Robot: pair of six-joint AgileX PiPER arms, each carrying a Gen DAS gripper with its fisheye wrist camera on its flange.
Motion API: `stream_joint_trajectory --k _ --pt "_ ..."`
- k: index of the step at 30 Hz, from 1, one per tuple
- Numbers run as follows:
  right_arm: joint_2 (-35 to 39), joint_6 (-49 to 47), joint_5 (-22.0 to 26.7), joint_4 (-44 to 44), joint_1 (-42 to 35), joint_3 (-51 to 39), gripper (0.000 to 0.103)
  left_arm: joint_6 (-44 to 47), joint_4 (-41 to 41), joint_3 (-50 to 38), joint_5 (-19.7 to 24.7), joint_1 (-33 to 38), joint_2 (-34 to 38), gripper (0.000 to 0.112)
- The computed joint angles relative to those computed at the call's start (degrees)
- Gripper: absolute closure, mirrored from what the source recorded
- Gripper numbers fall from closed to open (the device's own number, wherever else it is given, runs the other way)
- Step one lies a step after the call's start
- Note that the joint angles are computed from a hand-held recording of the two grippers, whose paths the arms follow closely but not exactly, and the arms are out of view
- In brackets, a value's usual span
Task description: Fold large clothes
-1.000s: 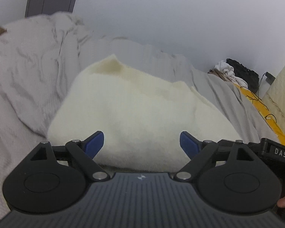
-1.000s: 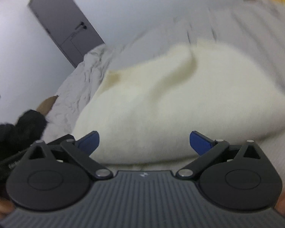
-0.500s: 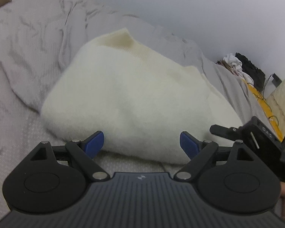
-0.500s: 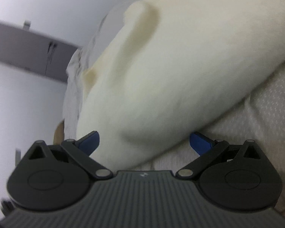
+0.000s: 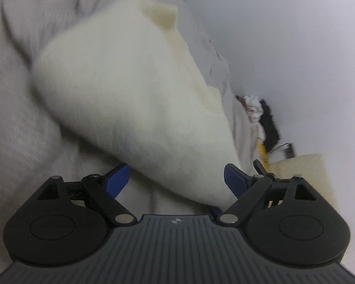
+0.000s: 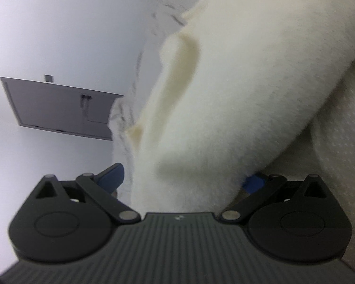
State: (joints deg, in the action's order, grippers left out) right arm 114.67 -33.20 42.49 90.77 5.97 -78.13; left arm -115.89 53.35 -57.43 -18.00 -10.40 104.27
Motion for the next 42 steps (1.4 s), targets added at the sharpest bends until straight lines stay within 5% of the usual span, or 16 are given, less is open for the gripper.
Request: stream_joint_trajectory --k 7,16,21,28,36,42 --pt "-2.0 -3.0 0.2 3.3 -0.6 3.1 0.0 6.1 -15.4 3.2 -11.0 2.6 3.9 0.022" --pt "-2.8 -1.1 -1.2 1.6 -1.4 5.9 0.0 11.2 -29.0 2.8 -8.1 1.7 6.1 0.026" --pt "-3.4 2.9 -6.3 -1.7 -0.3 7.4 0.001 14.4 -33.7 4.1 -7.9 1.9 5.9 0.032" --pt "-6.8 -6.3 -16.8 8.2 0.1 11.9 0.001 20.9 -40.0 5.4 -4.7 2.0 3.9 0.051" --pt "-5.6 3.3 -20.2 -6.0 1.2 7.2 0.042 48.4 -61.3 1.7 2.0 -1.2 1.6 0.078" --pt "-8.5 -9.5 -19.4 3.2 1.0 9.2 0.059 67.5 -78.4 2.7 2.3 -3.4 -2.7 0.084"
